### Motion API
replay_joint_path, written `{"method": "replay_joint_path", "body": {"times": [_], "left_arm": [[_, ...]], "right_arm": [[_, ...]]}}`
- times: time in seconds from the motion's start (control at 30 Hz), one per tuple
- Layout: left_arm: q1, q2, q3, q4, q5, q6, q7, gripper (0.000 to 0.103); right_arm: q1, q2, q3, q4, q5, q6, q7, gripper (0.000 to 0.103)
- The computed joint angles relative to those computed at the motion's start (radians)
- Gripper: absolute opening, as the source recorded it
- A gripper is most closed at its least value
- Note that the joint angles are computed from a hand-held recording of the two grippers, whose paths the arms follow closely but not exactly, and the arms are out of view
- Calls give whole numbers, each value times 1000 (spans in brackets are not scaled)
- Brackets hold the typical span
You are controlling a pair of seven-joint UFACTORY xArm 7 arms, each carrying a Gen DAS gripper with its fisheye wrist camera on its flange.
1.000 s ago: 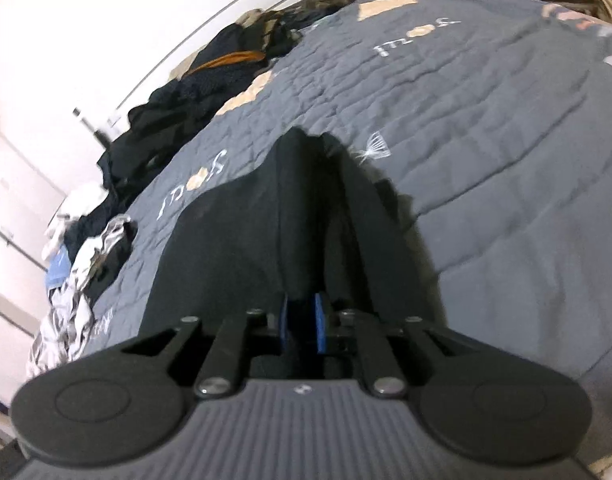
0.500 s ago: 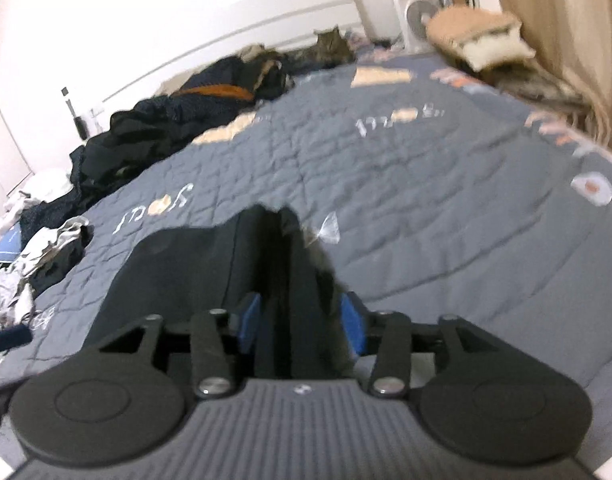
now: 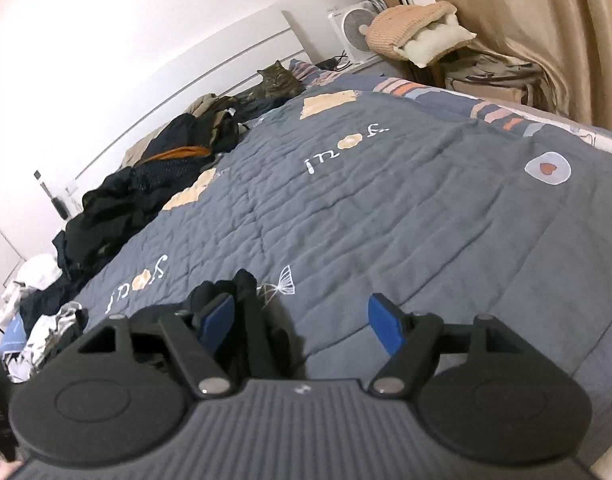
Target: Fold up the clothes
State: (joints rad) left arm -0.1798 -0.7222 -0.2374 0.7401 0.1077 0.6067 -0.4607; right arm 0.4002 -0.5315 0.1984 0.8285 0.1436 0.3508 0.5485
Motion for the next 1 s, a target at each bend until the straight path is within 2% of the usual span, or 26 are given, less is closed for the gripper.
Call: {"method": "replay_joint_path", "body": {"times": [0.17,0.23,0.33,0.4,0.47,0.67,0.83,1.0], "left_arm": [[22,43,-24,15,13,-16,-43,76],[29,53,-27,16,17,-22,-69,72],[31,57,-18,13,12,-24,-101,51],[5,43,21,-13,-28,-53,-108,25],[0,14,41,-44,-59,-85,-128,16],[13,-149,72,-163,-122,-156,-196,12],[26,-304,94,-238,-155,-158,-230,12],[26,-359,107,-277,-177,-181,-234,12]], "right_arm": [[51,6,-44,0,50,-18,-54,74],[58,8,-49,1,65,-25,-63,74],[63,9,-53,1,85,-33,-69,74],[68,8,-55,-1,95,-36,-74,74],[67,8,-53,-2,98,-34,-76,74],[78,18,-47,9,101,-20,-99,74],[109,63,-51,46,96,-7,-180,74],[129,179,-44,138,113,25,-267,74]]}}
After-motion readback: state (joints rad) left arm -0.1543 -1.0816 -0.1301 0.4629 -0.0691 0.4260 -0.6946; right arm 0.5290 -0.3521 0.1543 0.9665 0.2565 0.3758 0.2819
